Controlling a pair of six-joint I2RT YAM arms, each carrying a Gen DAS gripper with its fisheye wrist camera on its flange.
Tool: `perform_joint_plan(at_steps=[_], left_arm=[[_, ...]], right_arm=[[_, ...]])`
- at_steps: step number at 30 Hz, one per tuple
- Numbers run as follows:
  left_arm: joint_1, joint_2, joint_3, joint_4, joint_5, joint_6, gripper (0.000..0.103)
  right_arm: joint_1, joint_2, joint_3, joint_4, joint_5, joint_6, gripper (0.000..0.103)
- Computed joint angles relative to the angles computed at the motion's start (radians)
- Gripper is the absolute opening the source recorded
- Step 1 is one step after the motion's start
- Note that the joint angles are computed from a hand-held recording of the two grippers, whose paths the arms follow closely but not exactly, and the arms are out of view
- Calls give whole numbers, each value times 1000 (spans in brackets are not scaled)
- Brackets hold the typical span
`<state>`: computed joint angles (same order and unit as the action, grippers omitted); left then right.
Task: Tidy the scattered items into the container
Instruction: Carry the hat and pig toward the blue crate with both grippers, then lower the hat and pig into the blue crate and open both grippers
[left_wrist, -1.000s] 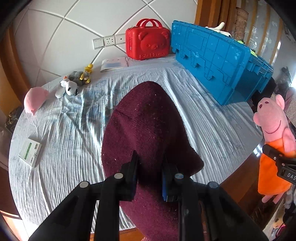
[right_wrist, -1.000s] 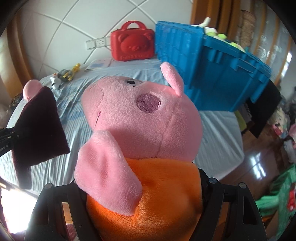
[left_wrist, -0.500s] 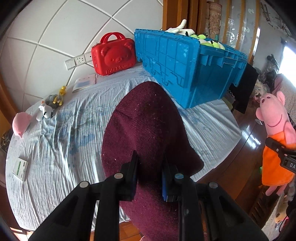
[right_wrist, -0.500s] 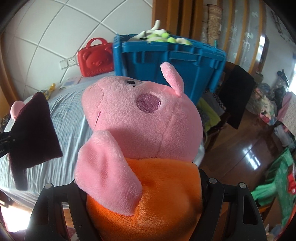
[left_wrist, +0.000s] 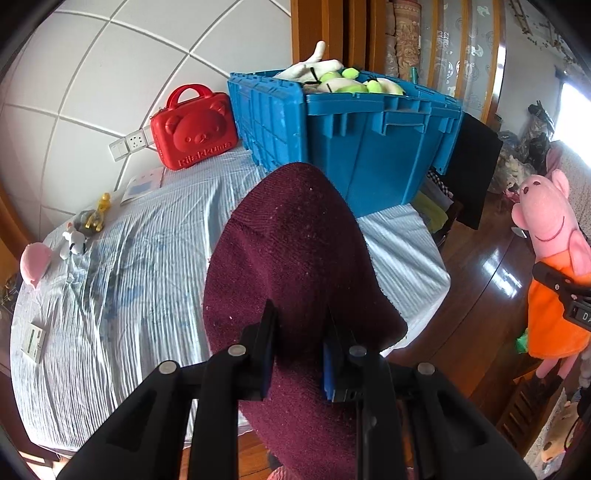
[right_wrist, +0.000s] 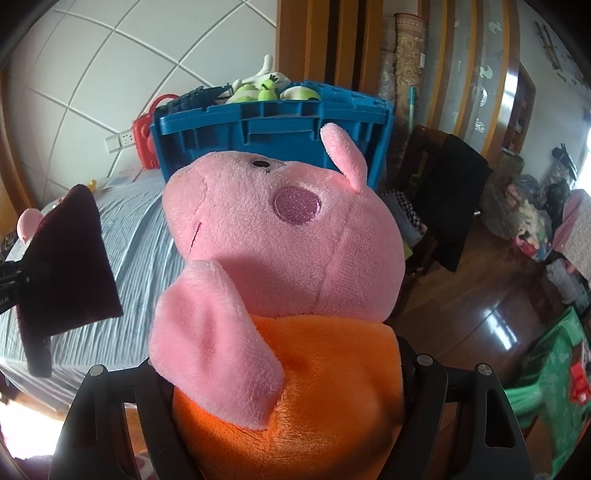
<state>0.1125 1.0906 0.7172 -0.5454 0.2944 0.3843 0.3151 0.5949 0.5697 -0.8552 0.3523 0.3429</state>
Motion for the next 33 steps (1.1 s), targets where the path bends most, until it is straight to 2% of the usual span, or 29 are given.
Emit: perform_joint_plan(at_steps=[6,10,14,18,21,29,33], left_arm=[[-108,40,81,8,-31,-76,20],[-129,100,187,23,-1,-101,20],[-153,175,321,57,20,-124,20],[-182,271,460,114,-6,-161,20],[-195,387,607,107,-10,-200,20],[-271,709,1004,65,-111,-303,20],[-314,886,1247,24,-196,-362,20]], right_arm=[[-329,-43,-10,47,-215,-228,80],[-480,52,11,141,-317,-333,80],[-528,167,77,230,-337,-382,80],[-546,315,165,343,-352,-404,80],[-560,414,227,418,-375,-412,80],[-585,709,446,547,-458,-448,80],[-610,905,637,570,-519,-507,80]])
